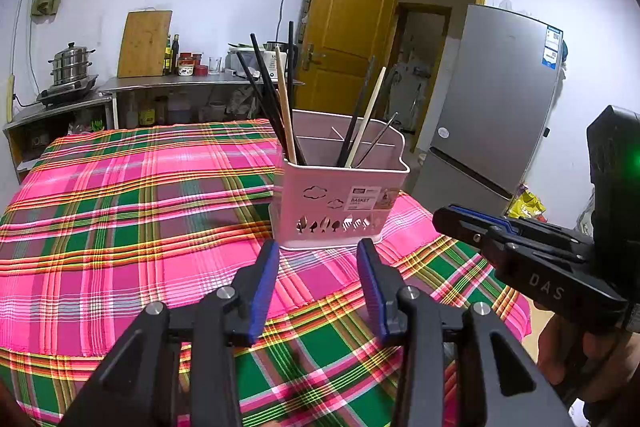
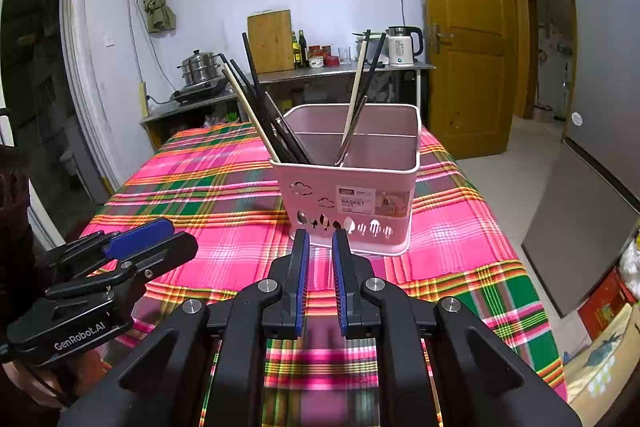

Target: Organize utensils

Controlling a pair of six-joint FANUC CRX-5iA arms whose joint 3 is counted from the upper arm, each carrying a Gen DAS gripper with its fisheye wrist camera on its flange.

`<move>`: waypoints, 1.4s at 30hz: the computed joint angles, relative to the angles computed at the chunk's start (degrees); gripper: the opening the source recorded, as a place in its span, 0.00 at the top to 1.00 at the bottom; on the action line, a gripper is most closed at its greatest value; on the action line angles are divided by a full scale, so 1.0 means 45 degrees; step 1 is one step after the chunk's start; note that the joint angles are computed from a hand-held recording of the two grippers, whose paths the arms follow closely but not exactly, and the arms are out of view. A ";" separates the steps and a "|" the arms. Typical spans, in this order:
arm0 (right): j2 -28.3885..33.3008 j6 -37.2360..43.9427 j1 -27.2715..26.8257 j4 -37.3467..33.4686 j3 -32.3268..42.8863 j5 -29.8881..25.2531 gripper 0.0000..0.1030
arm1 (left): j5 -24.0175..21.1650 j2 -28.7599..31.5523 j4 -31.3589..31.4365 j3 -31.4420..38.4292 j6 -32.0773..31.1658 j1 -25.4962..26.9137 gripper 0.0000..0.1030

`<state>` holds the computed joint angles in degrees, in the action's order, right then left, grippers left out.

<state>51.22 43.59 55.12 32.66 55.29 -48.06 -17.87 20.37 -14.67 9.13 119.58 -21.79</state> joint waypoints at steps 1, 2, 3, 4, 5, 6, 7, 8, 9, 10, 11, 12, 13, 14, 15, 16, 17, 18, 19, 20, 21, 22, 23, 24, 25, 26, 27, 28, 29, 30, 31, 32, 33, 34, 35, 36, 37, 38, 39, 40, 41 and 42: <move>-0.0001 -0.0011 0.0002 0.0003 -0.0007 0.0001 0.89 | -0.0016 0.0003 -0.0024 0.0017 0.0032 -0.0012 0.57; -0.0004 -0.0029 0.0002 0.0012 -0.0024 0.0009 0.89 | -0.0016 0.0004 -0.0031 0.0021 0.0033 -0.0018 0.56; 0.0002 -0.0018 0.0001 0.0011 -0.0015 0.0006 0.89 | -0.0044 0.0023 -0.0083 0.0065 0.0086 -0.0047 0.56; 0.0005 0.0013 -0.0004 -0.0011 0.0001 0.0000 0.89 | -0.0022 0.0023 -0.0032 0.0051 0.0020 -0.0041 0.56; 0.0005 0.0013 -0.0004 -0.0011 0.0001 0.0000 0.89 | -0.0012 0.0031 -0.0019 0.0054 -0.0005 -0.0044 0.56; 0.0003 0.0002 0.0000 0.0002 -0.0006 -0.0002 0.89 | -0.0026 0.0039 -0.0045 0.0072 -0.0001 -0.0053 0.56; 0.0004 0.0002 -0.0006 0.0001 -0.0002 0.0011 0.89 | -0.0066 0.0051 -0.0127 0.0109 0.0061 -0.0073 0.56; 0.0004 0.0002 -0.0006 0.0001 -0.0002 0.0011 0.89 | -0.0081 0.0059 -0.0144 0.0121 0.0074 -0.0080 0.56; 0.0008 0.0020 -0.0007 -0.0014 0.0011 0.0000 0.89 | -0.0067 0.0065 -0.0115 0.0114 0.0055 -0.0079 0.56; 0.0008 0.0020 -0.0007 -0.0014 0.0011 0.0000 0.89 | -0.0063 0.0069 -0.0116 0.0113 0.0067 -0.0084 0.56; -0.0010 -0.0020 -0.0005 0.0012 -0.0032 0.0023 0.89 | -0.0057 0.0075 -0.0079 0.0105 0.0053 -0.0080 0.56; 0.0020 0.0034 -0.0009 -0.0034 0.0042 -0.0015 0.89 | -0.0055 0.0073 -0.0070 0.0097 0.0067 -0.0077 0.56; 0.0032 0.0040 -0.0005 -0.0035 0.0060 -0.0035 0.89 | -0.0073 0.0076 -0.0106 0.0109 0.0114 -0.0076 0.56; 0.0032 0.0040 -0.0005 -0.0035 0.0060 -0.0035 0.89 | -0.0078 0.0068 -0.0166 0.0109 0.0184 -0.0086 0.56; 0.0041 0.0036 -0.0006 -0.0031 0.0076 -0.0046 0.89 | -0.0105 0.0067 -0.0232 0.0129 0.0253 -0.0096 0.56; 0.0046 0.0041 -0.0007 -0.0039 0.0089 -0.0050 0.89 | -0.0130 0.0068 -0.0324 0.0151 0.0335 -0.0112 0.56; 0.0045 0.0026 -0.0004 -0.0036 0.0074 -0.0041 0.89 | -0.0142 0.0067 -0.0385 0.0161 0.0399 -0.0126 0.56; 0.0041 0.0024 -0.0001 -0.0019 0.0059 -0.0046 0.89 | -0.0142 0.0067 -0.0385 0.0161 0.0399 -0.0126 0.55; 0.0041 0.0025 0.0005 -0.0010 0.0050 -0.0050 0.89 | -0.0150 0.0069 -0.0388 0.0164 0.0412 -0.0130 0.55; 0.0022 -0.0011 0.0010 0.0012 -0.0006 -0.0027 0.89 | -0.0164 0.0070 -0.0419 0.0174 0.0434 -0.0133 0.55; 0.0021 -0.0027 0.0011 0.0020 -0.0014 -0.0023 0.89 | -0.0185 0.0070 -0.0463 0.0187 0.0471 -0.0141 0.55; 0.0021 -0.0027 0.0011 0.0020 -0.0014 -0.0023 0.89 | -0.0160 0.0060 -0.0432 0.0157 0.0452 -0.0137 0.55; 0.0026 -0.0017 0.0018 0.0019 -0.0010 -0.0038 0.89 | -0.0156 0.0055 -0.0426 0.0148 0.0455 -0.0134 0.55; 0.0020 -0.0026 0.0018 0.0026 -0.0022 -0.0038 0.89 | -0.0174 0.0050 -0.0480 0.0159 0.0489 -0.0138 0.55; 0.0014 -0.0040 0.0016 0.0028 -0.0035 -0.0029 0.89 | -0.0171 0.0047 -0.0509 0.0160 0.0502 -0.0141 0.55; 0.0010 -0.0044 0.0017 0.0026 -0.0043 -0.0025 0.89 | -0.0151 0.0045 -0.0479 0.0145 0.0466 -0.0134 0.55; 0.0013 -0.0030 0.0016 0.0025 -0.0035 -0.0031 0.89 | -0.0154 0.0044 -0.0494 0.0148 0.0469 -0.0134 0.55; -0.0017 -0.0061 0.0019 0.0051 -0.0114 0.0001 0.89 | -0.0153 0.0052 -0.0500 0.0154 0.0485 -0.0137 0.55; -0.0023 -0.0066 0.0021 0.0052 -0.0126 0.0005 0.89 | -0.0171 0.0057 -0.0536 0.0168 0.0515 -0.0142 0.55; -0.0020 -0.0068 0.0020 0.0047 -0.0118 0.0002 0.89 | -0.0247 0.0063 -0.0679 0.0224 0.0633 -0.0173 0.55; -0.0014 -0.0067 0.0021 0.0044 -0.0104 -0.0010 0.89 | -0.0247 0.0064 -0.0661 0.0217 0.0595 -0.0168 0.55; -0.0023 -0.0080 0.0026 0.0046 -0.0126 -0.0006 0.89 | -0.0243 0.0061 -0.0646 0.0208 0.0588 -0.0160 0.55; -0.0014 -0.0062 0.0020 0.0040 -0.0102 -0.0005 0.89 | -0.0243 0.0059 -0.0670 0.0209 0.0632 -0.0162 0.55; -0.0008 -0.0064 0.0020 0.0047 -0.0093 -0.0011 0.89 | -0.0244 0.0054 -0.0687 0.0208 0.0651 -0.0158 0.55; -0.0005 -0.0071 0.0023 0.0052 -0.0091 -0.0017 0.89 | -0.0275 0.0055 -0.0720 0.0223 0.0676 -0.0159 0.55; -0.0004 -0.0060 0.0019 0.0034 -0.0080 -0.0018 0.89 | -0.0287 0.0055 -0.0762 0.0227 0.0720 -0.0173 0.55; 0.0000 -0.0050 0.0018 0.0031 -0.0071 -0.0016 0.89 | -0.0287 0.0055 -0.0762 0.0227 0.0720 -0.0173 0.55; 0.0004 -0.0042 0.0021 0.0034 -0.0067 -0.0027 0.89 | -0.0335 0.0068 -0.0847 0.0265 0.0794 -0.0203 0.55; 0.0008 -0.0032 0.0019 0.0024 -0.0051 -0.0039 0.89 | -0.0335 0.0068 -0.0847 0.0265 0.0794 -0.0203 0.55; 0.0000 -0.0037 0.0024 0.0022 -0.0071 -0.0036 0.89 | -0.0369 0.0071 -0.0943 0.0287 0.0857 -0.0221 0.55; -0.0001 -0.0071 0.0030 0.0046 -0.0114 -0.0015 0.89 | -0.0362 0.0076 -0.0944 0.0282 0.0837 -0.0224 0.55; 0.0002 -0.0072 0.0031 0.0047 -0.0113 -0.0018 0.89 | -0.0355 0.0086 -0.0919 0.0278 0.0793 -0.0225 0.55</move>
